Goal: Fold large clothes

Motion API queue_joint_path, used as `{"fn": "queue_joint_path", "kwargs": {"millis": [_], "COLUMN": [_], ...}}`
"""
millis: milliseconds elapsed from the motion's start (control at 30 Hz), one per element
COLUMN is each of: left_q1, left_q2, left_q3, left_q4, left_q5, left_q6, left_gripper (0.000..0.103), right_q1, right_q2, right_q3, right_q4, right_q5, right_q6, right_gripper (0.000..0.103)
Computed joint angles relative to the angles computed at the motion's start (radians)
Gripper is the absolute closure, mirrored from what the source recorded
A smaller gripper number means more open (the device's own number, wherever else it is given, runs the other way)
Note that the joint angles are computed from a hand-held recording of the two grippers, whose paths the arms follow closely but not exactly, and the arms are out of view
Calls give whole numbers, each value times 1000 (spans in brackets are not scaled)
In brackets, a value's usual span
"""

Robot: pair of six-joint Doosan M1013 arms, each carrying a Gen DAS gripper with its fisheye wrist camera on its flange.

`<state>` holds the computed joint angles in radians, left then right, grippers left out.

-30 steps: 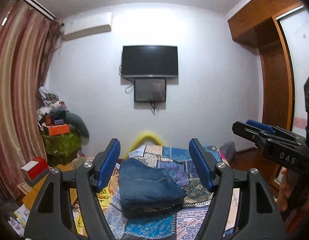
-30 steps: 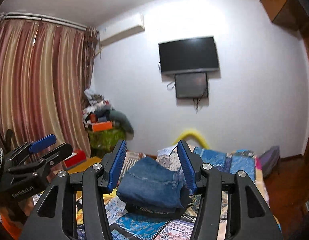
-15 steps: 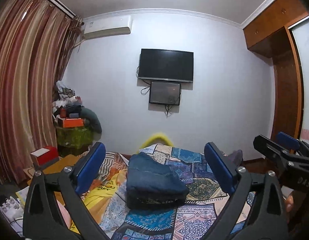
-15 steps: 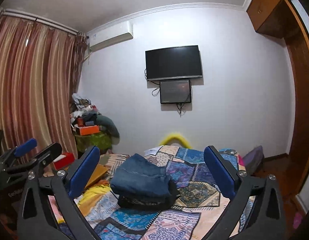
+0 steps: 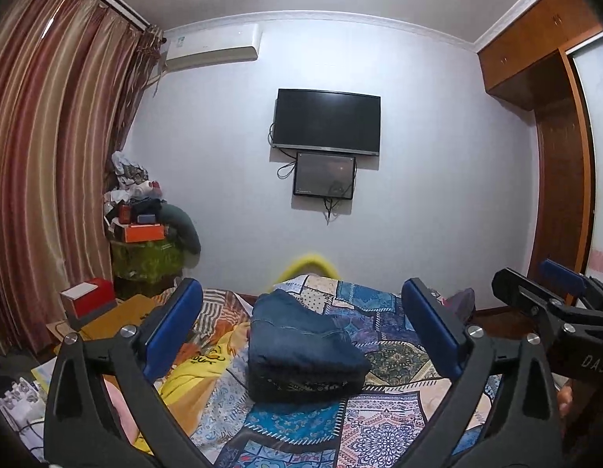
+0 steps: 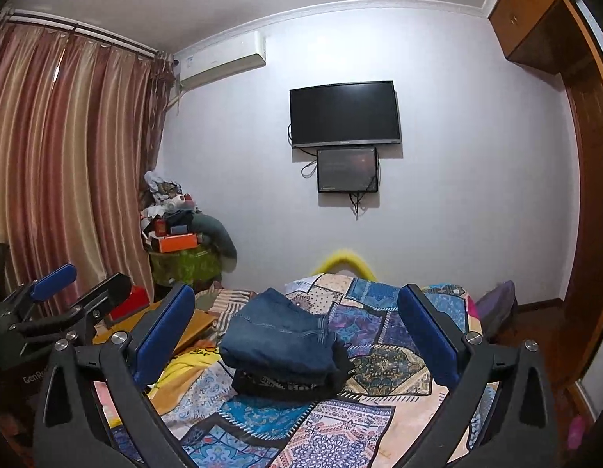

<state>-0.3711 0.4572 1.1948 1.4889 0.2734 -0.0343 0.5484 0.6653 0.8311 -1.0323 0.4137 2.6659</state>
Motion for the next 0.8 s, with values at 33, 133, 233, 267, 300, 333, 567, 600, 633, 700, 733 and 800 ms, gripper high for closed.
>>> {"fn": "queue_joint_path", "kwargs": {"millis": [33, 133, 233, 267, 300, 333, 567, 600, 633, 700, 733, 800], "left_q1": [1, 2, 1, 1, 2, 2, 1, 2, 2, 1, 1, -2], "left_q2": [1, 4, 6, 7, 8, 9, 17, 18, 19, 19, 17, 16], "left_q3": [-2, -5, -8, -9, -10, -11, -24, -26, -26, -24, -21, -17], "left_q4": [-14, -37, -55, -62, -68, -75, -149, -160, -165, -155, -145, -117], "left_q5": [-1, 3, 9, 11, 12, 14, 18, 15, 13, 8, 8, 10], "left_q6": [9, 23, 40, 45, 51, 57, 130, 140, 145, 141, 134, 118], "left_gripper": [1, 1, 1, 1, 1, 1, 1, 1, 1, 1, 1, 1], "right_q1": [-1, -4, -7, -8, -9, -10, -13, -13, -13, -14, -14, -14], "right_q2": [0, -1, -2, -2, -2, -3, -7, -7, -9, -9, -9, -10], "right_q3": [-1, 3, 3, 2, 2, 2, 3, 3, 4, 4, 2, 1], "right_q4": [12, 40, 76, 85, 93, 97, 137, 140, 144, 157, 164, 181], "right_q5": [1, -4, -1, 1, 4, 6, 15, 16, 15, 15, 16, 18], "right_q6": [-10, -19, -40, -48, -54, -55, -84, -85, -87, -96, -102, -115], "right_gripper": [0, 0, 0, 0, 0, 0, 0, 0, 0, 0, 0, 0]}}
